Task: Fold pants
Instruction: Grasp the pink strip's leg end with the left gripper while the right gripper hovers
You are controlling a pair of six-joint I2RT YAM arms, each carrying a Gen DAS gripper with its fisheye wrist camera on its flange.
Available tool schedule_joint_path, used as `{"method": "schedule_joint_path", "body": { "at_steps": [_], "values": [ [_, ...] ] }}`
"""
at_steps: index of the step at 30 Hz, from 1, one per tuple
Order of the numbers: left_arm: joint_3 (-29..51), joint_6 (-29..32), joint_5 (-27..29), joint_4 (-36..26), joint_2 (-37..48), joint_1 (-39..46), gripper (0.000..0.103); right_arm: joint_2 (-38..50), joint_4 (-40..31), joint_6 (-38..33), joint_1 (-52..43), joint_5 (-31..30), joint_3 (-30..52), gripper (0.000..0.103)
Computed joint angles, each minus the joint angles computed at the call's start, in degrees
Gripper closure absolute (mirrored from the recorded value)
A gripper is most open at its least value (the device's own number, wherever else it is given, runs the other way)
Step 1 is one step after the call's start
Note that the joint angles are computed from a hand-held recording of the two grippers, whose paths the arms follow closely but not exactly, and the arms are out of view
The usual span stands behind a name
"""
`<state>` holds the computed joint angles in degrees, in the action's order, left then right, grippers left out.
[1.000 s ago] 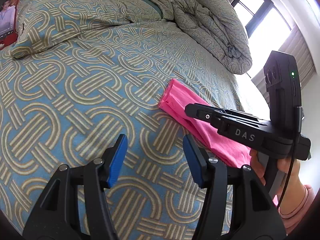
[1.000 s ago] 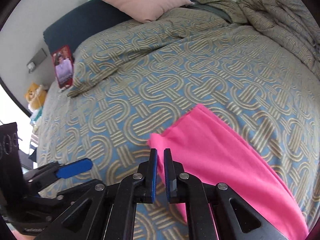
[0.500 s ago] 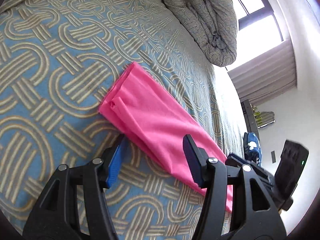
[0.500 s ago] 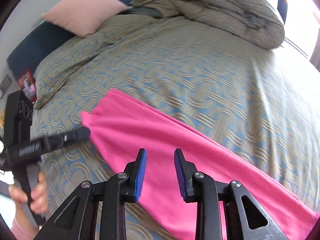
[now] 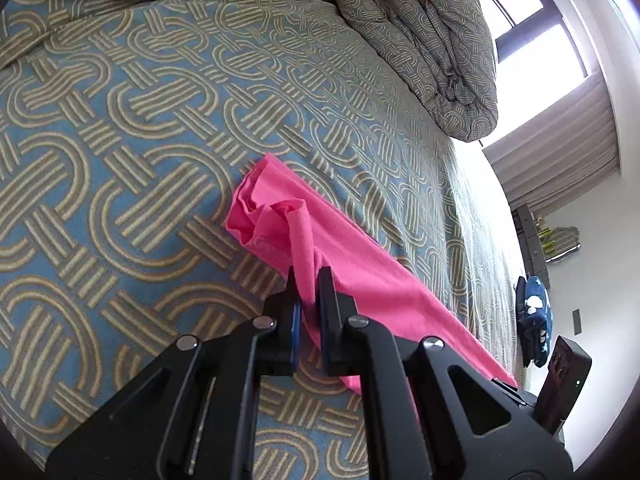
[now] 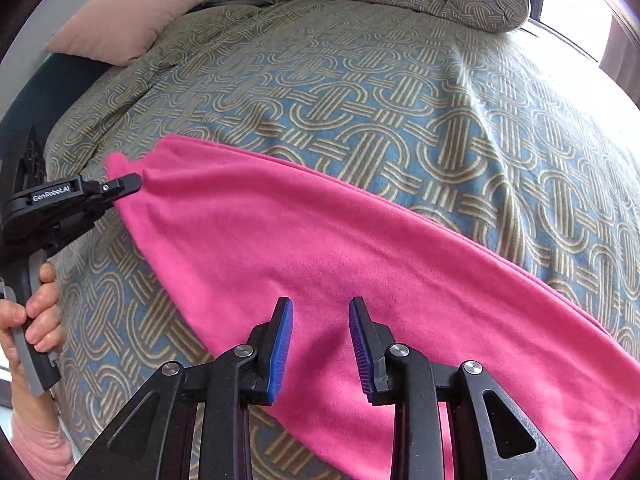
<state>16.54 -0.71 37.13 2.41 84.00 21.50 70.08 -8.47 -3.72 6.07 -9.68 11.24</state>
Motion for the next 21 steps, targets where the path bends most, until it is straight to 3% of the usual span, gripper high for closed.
{"method": "schedule_joint_path", "body": {
  "at_steps": [7,13,17,19,21],
  "values": [
    [-1.6,-0.9,-7.9,1.3,-5.2,-5.7,0.095,4.8,3.8,-1.2,-3.5,-3.5,-0.2,0.066],
    [-1.8,-0.2,-8.8,2.1,-4.0,-5.8,0.095,4.3,4.1,-1.4,-2.9,-2.8,-0.6,0.063],
    [-2.6,-0.9,-9.8,4.0,-3.3,-5.4,0.094,6.6,6.7,2.1,0.3,-1.8,-0.4,0.06],
    [-2.6,-1.1,-9.9,4.3,-2.4,-4.7,0.088,7.7,6.9,2.2,0.2,-2.4,0.0,0.057],
    [-2.7,-1.5,-10.7,4.4,-1.4,-3.6,0.06,9.0,6.2,1.8,-0.2,-3.4,1.0,0.054]
  ]
}}
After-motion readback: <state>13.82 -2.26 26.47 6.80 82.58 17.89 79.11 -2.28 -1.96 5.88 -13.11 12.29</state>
